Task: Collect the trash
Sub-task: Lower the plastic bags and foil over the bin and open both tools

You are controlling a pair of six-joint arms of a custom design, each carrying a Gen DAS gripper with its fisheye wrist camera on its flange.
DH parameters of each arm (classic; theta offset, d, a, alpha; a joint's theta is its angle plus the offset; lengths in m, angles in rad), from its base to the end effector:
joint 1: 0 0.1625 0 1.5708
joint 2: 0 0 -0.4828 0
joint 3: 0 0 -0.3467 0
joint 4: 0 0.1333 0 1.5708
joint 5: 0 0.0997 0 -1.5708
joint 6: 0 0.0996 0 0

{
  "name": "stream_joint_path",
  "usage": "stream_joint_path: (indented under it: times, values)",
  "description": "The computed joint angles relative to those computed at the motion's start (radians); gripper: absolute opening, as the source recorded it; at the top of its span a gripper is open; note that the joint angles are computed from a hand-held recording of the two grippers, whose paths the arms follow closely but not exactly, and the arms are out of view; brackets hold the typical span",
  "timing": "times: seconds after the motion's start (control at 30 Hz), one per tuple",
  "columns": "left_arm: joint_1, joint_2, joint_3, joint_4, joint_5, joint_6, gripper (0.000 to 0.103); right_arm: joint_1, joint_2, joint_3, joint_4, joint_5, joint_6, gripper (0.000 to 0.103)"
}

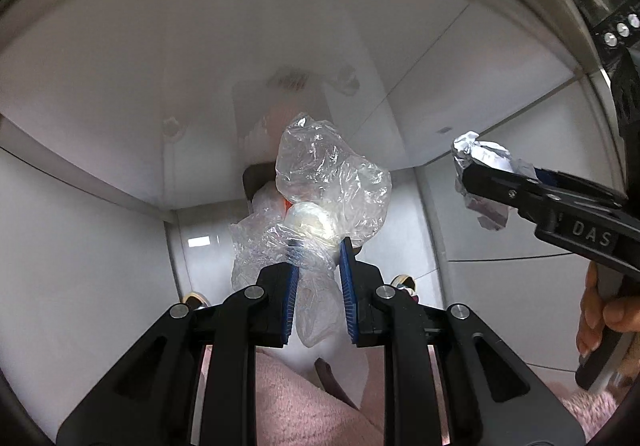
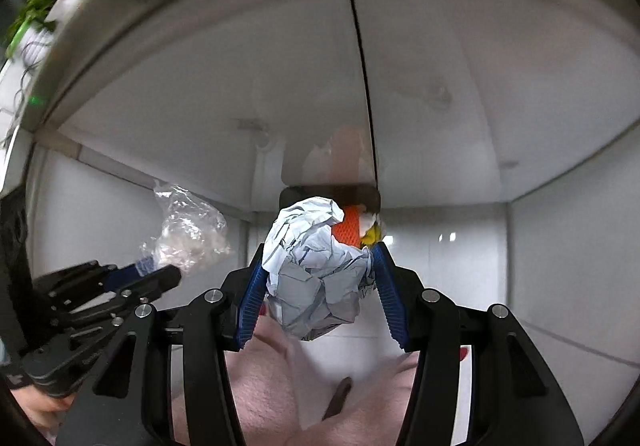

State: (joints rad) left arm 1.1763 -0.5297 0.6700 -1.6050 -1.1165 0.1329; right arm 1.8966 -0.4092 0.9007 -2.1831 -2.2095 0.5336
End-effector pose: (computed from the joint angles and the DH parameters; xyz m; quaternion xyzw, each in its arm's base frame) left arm -0.1631 -0.8524 0.2584 0.2651 0.9362 0.0219 0.2297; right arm 0.3444 -0.7885 0.1236 -0.1171 -0.9406 0.1827 0.2610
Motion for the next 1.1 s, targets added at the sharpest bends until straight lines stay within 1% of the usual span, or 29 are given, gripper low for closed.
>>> stream_joint_path:
  times: [0.1, 0.3, 0.37, 0.4, 0.57, 0.67, 0.73, 0.93, 0.97, 1.03, 1.07, 1.1]
  values:
    - [0.011, 0.027, -0.009, -0.002, 0.006, -0.014, 0.019, -0.017, 0.006, 0.01, -0.017, 0.014, 0.018, 0.053]
    - [0.029, 0.109, -0.136, 0.082, 0.01, -0.058, 0.019, -0.052, 0.042, -0.028, 0.002, 0.049, 0.055, 0.053]
    - [0.032, 0.136, -0.18, 0.11, 0.017, -0.062, 0.019, -0.059, 0.064, -0.061, 0.022, 0.06, 0.06, 0.053]
    - [0.033, 0.139, -0.179, 0.112, 0.019, -0.064, 0.019, -0.063, 0.075, -0.078, 0.035, 0.069, 0.063, 0.053]
    - [0.041, 0.173, -0.229, 0.16, 0.021, -0.087, 0.02, -0.072, 0.116, -0.152, 0.11, 0.096, 0.048, 0.054]
    - [0.044, 0.196, -0.271, 0.19, 0.017, -0.09, 0.022, -0.077, 0.133, -0.187, 0.136, 0.115, 0.048, 0.055]
    - [0.045, 0.218, -0.318, 0.219, 0.012, -0.095, 0.023, -0.081, 0.146, -0.213, 0.151, 0.125, 0.051, 0.055]
    - [0.048, 0.25, -0.387, 0.254, 0.003, -0.096, 0.023, -0.087, 0.159, -0.248, 0.168, 0.148, 0.056, 0.056]
    - [0.047, 0.258, -0.407, 0.267, 0.002, -0.095, 0.024, -0.087, 0.164, -0.259, 0.173, 0.148, 0.056, 0.057]
    - [0.047, 0.264, -0.421, 0.273, 0.005, -0.095, 0.03, -0.086, 0.172, -0.279, 0.184, 0.146, 0.057, 0.06]
    - [0.047, 0.263, -0.417, 0.268, 0.007, -0.095, 0.034, -0.085, 0.176, -0.289, 0.19, 0.143, 0.056, 0.062]
    - [0.047, 0.266, -0.424, 0.271, 0.008, -0.097, 0.037, -0.085, 0.179, -0.296, 0.19, 0.141, 0.053, 0.067]
